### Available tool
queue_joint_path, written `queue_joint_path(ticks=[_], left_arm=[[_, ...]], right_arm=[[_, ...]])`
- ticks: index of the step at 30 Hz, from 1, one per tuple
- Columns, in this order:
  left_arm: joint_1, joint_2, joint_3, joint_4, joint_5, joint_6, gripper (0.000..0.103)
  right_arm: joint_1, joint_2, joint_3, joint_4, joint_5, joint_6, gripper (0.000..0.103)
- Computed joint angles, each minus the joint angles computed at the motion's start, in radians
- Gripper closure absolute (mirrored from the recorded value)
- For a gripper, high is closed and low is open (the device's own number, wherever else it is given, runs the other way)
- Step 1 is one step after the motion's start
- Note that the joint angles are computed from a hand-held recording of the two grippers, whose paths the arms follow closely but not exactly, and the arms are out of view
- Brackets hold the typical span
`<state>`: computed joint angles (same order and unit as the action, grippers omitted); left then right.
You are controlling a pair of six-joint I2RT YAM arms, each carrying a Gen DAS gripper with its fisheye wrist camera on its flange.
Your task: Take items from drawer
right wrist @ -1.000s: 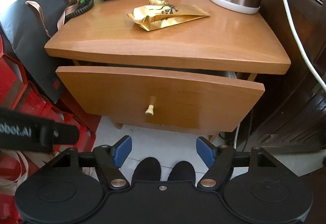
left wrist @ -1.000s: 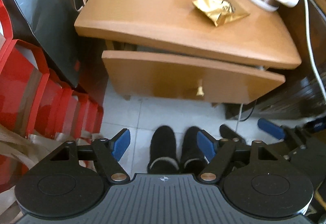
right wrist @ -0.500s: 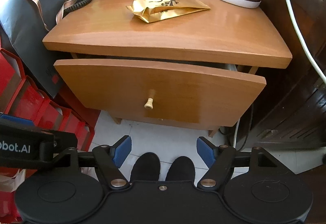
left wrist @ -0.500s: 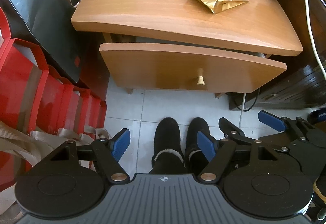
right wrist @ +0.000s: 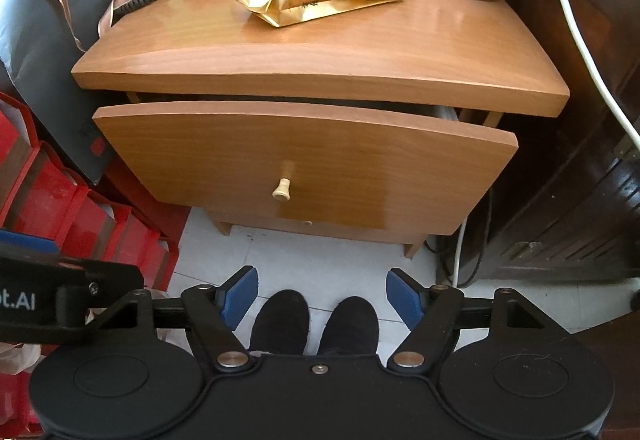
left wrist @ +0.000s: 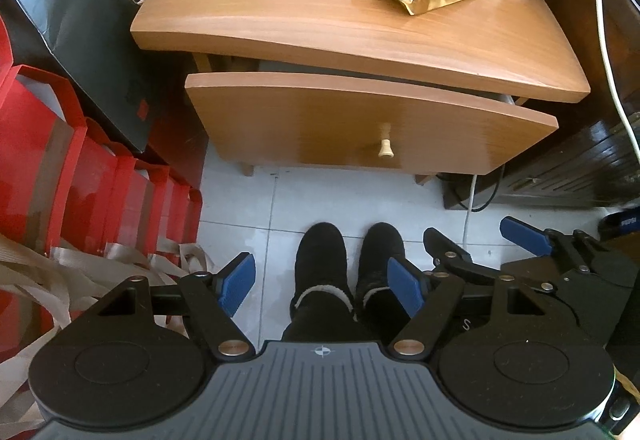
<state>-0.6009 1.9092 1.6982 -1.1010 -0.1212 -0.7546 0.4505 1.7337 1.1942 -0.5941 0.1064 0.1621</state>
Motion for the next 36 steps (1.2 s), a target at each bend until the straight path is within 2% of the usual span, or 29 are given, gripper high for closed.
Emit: queue_joint_path(ticks=[36], left_arm=[[-0.022, -0.022, 0.004, 0.025, 0.008, -0.026, 0.026]], right_arm=[[-0.027, -0.019, -0.019, -0.005, 0.027, 0.026, 0.034]])
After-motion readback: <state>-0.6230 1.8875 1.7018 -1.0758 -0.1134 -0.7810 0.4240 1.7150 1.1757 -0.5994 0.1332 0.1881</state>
